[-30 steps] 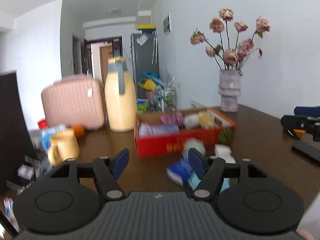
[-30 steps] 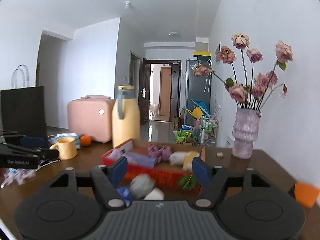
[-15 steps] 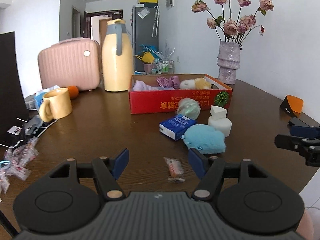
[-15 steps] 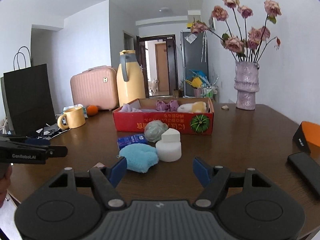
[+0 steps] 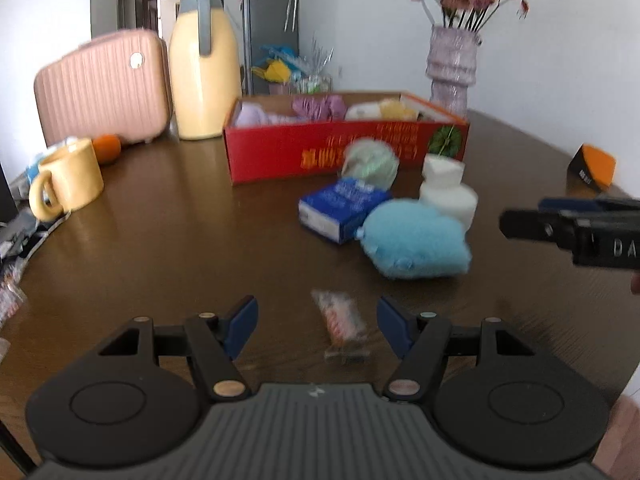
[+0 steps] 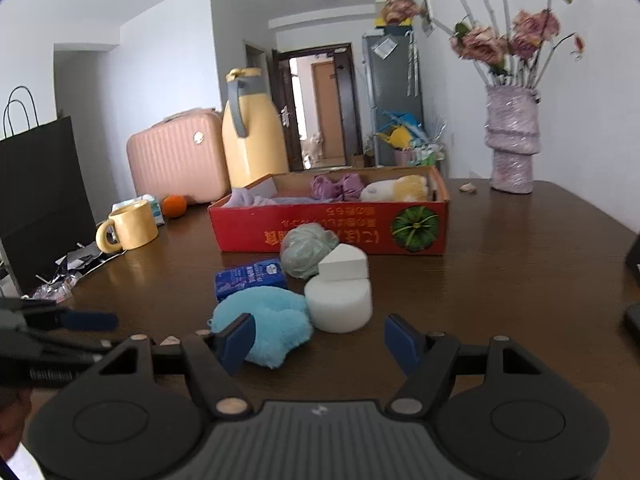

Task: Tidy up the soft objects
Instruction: 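Close the right gripper on the blue fluffy sponge while the left gripper grips it too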

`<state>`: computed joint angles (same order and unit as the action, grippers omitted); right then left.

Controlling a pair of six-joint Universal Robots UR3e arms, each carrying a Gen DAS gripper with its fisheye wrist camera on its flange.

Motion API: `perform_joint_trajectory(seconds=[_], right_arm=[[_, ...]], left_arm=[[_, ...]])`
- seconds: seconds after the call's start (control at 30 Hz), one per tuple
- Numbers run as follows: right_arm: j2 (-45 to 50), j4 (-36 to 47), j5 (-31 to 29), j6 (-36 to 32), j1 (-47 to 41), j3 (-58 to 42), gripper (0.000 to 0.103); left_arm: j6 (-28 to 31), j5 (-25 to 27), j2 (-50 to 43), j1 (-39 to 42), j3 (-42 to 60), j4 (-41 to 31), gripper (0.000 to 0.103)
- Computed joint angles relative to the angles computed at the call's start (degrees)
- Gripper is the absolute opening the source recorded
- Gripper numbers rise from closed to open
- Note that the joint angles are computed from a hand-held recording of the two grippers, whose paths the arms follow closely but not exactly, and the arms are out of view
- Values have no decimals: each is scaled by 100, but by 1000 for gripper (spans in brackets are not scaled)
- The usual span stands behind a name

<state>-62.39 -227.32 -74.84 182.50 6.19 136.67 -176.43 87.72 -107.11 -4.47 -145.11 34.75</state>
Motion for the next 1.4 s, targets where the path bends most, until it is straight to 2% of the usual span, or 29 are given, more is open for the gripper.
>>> perform_joint_trajectory(seconds=[0.13,0.27,0.43,0.5,0.57,0.6,0.83,0.9,0.97,1.03,1.07,1.13,1.2,1.3,1.4], right_arm=[[382,461,331,121,77,-659,70],[762,838,277,542,226,-1312,71],[980,1154,559,575,295,-1683,77],[1090,1379,352,610,483,-1902,77],[1176,1556,328,773,545,-2068,64],[1207,1522,404,841,520,-2082,53],[1042,1327,663,694,386,-1696,31],[810,1096,994,361,246,-1220,31],[430,1152,1524,-324,16,-640,34],[-2,1332,1657,-923,-101,-105,39],[-94,1086,1526,-903,-147,181,41],[-196,695,899,-441,-142,500,45],[-122,223,684,12,-263,692,45],[108,-499,1379,467,-753,955,46],[276,-567,1442,819,-729,736,48]], left_arm=[[46,-219,-191,189,-25,91,61],[-61,75,-367,222,180,79,54],[-174,5,-338,432,253,68,54],[-215,-56,-284,476,289,-26,55],[-243,-31,-260,444,359,-138,55],[-244,-8,-253,425,367,-140,55],[-401,-98,168,351,141,-195,58],[-413,-171,285,359,52,-193,58],[-410,-212,366,347,-8,-171,58],[-431,-430,472,384,-57,-198,58],[-465,-628,532,436,-52,-281,58],[-543,-1103,560,531,35,-487,58],[-655,-1278,444,459,213,-654,58],[-837,-1728,321,496,501,-1084,56],[-1029,-1934,152,505,646,-1246,51]])
